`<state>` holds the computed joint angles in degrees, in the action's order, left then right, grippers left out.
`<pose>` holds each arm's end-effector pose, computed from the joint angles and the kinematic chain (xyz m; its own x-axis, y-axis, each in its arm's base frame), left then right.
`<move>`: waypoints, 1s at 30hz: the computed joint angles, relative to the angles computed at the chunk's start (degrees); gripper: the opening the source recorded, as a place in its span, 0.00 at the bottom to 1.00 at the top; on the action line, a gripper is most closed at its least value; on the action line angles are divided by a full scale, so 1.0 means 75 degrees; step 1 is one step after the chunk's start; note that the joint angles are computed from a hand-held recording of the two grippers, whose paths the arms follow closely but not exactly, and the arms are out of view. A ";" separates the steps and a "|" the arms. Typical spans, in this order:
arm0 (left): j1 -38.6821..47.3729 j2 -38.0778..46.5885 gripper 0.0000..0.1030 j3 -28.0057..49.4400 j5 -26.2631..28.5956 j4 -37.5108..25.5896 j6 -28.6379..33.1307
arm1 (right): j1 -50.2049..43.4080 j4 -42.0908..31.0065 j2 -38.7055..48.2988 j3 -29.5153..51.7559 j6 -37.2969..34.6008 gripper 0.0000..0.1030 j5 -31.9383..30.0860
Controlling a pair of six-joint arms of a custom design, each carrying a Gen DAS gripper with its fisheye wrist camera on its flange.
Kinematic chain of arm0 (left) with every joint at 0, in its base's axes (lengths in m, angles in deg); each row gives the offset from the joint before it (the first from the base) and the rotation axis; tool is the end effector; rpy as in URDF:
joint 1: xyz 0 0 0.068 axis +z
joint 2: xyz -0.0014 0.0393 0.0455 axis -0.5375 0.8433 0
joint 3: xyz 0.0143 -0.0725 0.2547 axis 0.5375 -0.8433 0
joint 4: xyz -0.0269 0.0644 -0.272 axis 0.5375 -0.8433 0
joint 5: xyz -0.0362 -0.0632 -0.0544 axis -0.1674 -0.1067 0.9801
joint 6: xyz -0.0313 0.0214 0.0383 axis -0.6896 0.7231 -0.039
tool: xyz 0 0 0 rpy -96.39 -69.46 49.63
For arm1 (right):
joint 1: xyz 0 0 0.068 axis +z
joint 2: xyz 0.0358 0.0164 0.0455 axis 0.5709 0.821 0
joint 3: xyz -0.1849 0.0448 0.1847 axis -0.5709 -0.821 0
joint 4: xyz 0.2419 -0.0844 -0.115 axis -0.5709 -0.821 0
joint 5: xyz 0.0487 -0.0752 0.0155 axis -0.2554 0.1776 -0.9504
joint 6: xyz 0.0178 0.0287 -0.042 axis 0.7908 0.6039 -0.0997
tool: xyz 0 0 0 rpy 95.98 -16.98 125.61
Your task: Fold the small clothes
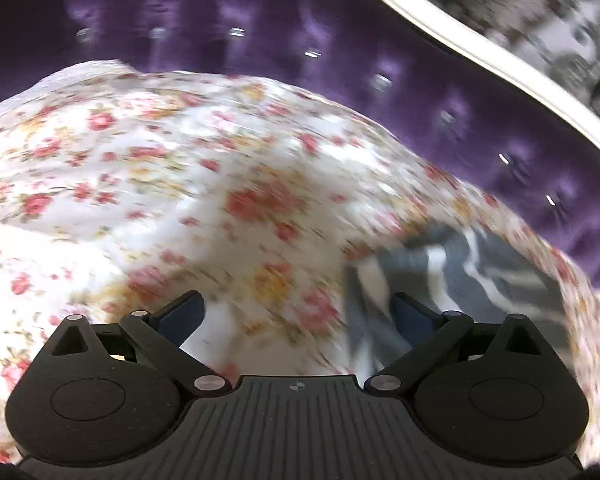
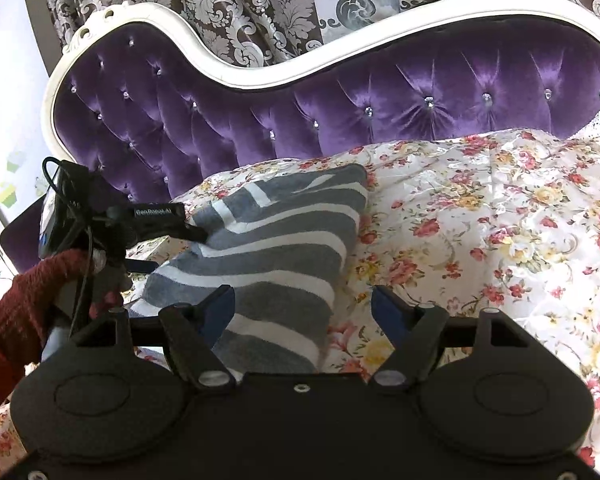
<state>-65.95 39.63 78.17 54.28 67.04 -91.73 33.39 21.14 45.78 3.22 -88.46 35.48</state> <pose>0.3326 -0.2020 0.0267 -0.6702 -0.5035 -0.5453 -0.4719 0.8561 -0.2105 0.2125 0.0156 0.0524 -0.6467 0.0356 -0.7619 -0.4157 0.8210 0.3913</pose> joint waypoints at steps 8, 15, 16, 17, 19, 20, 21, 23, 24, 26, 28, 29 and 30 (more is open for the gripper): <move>-0.0061 -0.0900 0.90 -0.1002 0.0267 0.0338 -0.0056 | -0.0340 -0.0040 -0.0037 0.0075 0.0211 0.75 -0.0261; -0.0860 -0.2303 0.91 -0.2693 0.1187 0.2076 -0.0225 | -0.0588 -0.0085 0.0213 0.0223 0.0407 0.75 -0.0593; -0.0979 -0.2298 0.91 -0.2693 0.1383 0.2051 -0.0142 | -0.0600 -0.0084 0.0234 0.0226 0.0420 0.75 -0.0607; -0.1064 -0.2215 0.91 -0.2658 0.1515 0.2044 -0.0130 | -0.0614 -0.0084 0.0251 0.0230 0.0430 0.75 -0.0618; -0.1195 -0.1993 0.91 -0.2666 0.1888 0.2220 -0.0239 | -0.0650 -0.0091 0.0283 0.0241 0.0447 0.75 -0.0675; -0.1246 -0.1885 0.91 -0.2648 0.1996 0.2273 -0.0321 | -0.0669 -0.0094 0.0292 0.0245 0.0458 0.75 -0.0711; -0.1305 -0.1779 0.91 -0.2622 0.2058 0.2299 -0.0390 | -0.0691 -0.0094 0.0299 0.0249 0.0461 0.75 -0.0749; -0.1483 -0.1626 0.91 -0.2519 0.1844 0.2234 -0.0327 | -0.0732 -0.0076 0.0320 0.0258 0.0461 0.75 -0.0817; -0.1553 -0.1583 0.91 -0.2392 0.1773 0.2058 -0.0192 | -0.0752 -0.0062 0.0341 0.0266 0.0468 0.75 -0.0834; -0.1596 -0.1574 0.91 -0.2353 0.1914 0.2067 -0.0074 | -0.0787 -0.0008 0.0440 0.0303 0.0513 0.75 -0.0891; -0.1512 -0.1484 0.91 -0.2389 0.2343 0.2437 -0.0126 | -0.0849 0.0088 0.0643 0.0388 0.0632 0.75 -0.1059; -0.1480 -0.1416 0.91 -0.2318 0.2452 0.2446 -0.0117 | -0.0886 0.0138 0.0758 0.0438 0.0712 0.75 -0.1177; -0.1497 -0.1343 0.90 -0.2234 0.2522 0.2430 -0.0101 | -0.0936 0.0189 0.0916 0.0518 0.0819 0.75 -0.1337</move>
<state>-77.18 29.55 61.41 73.19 85.26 -92.48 26.37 22.56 52.64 7.11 -82.32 25.46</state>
